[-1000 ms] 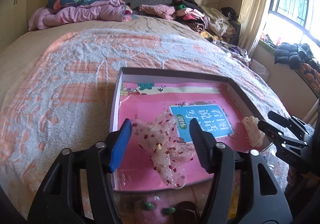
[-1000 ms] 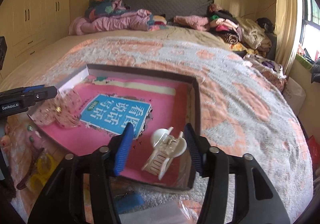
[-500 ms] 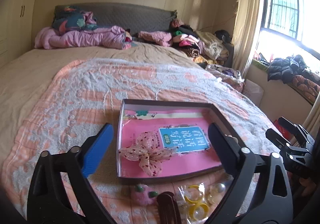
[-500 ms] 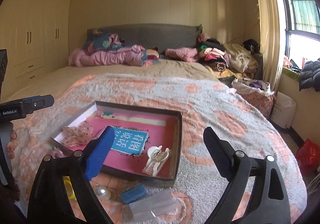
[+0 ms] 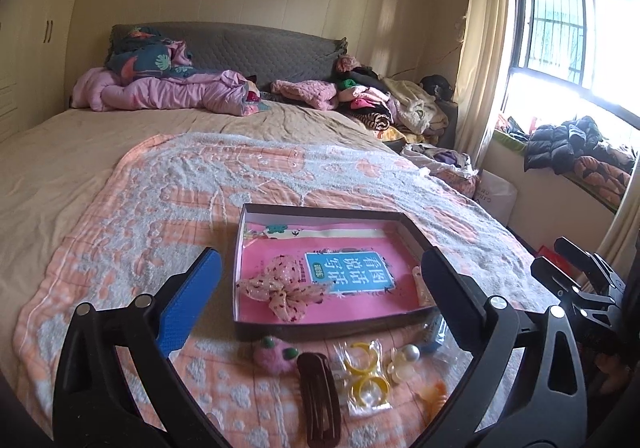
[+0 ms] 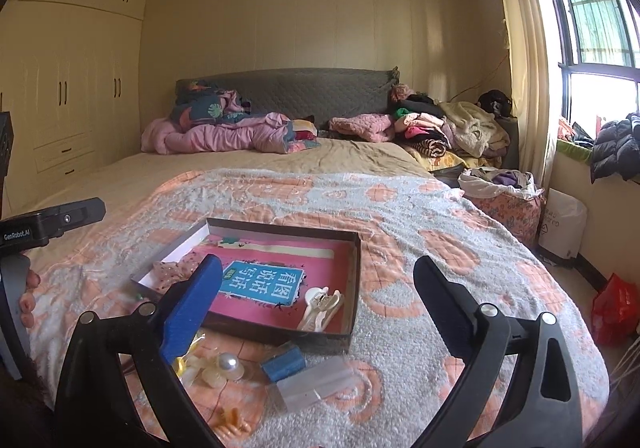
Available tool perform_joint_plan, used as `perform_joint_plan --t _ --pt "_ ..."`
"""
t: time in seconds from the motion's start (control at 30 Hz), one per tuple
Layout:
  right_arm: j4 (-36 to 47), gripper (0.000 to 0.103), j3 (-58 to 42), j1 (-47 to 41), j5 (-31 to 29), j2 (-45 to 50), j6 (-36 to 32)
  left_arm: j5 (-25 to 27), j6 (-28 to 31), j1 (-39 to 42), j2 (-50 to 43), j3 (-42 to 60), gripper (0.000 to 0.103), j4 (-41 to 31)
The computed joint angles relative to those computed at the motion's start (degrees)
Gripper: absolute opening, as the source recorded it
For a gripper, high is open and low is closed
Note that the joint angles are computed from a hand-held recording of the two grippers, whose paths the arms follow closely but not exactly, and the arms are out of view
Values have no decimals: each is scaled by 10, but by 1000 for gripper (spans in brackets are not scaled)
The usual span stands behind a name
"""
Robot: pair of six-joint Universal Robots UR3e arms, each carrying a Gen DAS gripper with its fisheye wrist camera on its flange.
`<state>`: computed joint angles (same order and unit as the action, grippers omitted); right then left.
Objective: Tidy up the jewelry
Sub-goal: 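Open both tools, releasing the items in the tray, and pull back, then grasp the brown hair clip with the left tool while the right tool grasps the small blue box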
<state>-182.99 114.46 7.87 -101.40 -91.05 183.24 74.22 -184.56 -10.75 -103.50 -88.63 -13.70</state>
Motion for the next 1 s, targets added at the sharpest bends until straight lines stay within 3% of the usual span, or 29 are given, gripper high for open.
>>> perform_joint_plan --t 0.63,1.0 --pt "18 94 70 77 -33 -35 1 -12 17 14 102 -168 92 35" --pt "46 94 84 74 4 -13 -14 -16 34 11 110 -226 91 23"
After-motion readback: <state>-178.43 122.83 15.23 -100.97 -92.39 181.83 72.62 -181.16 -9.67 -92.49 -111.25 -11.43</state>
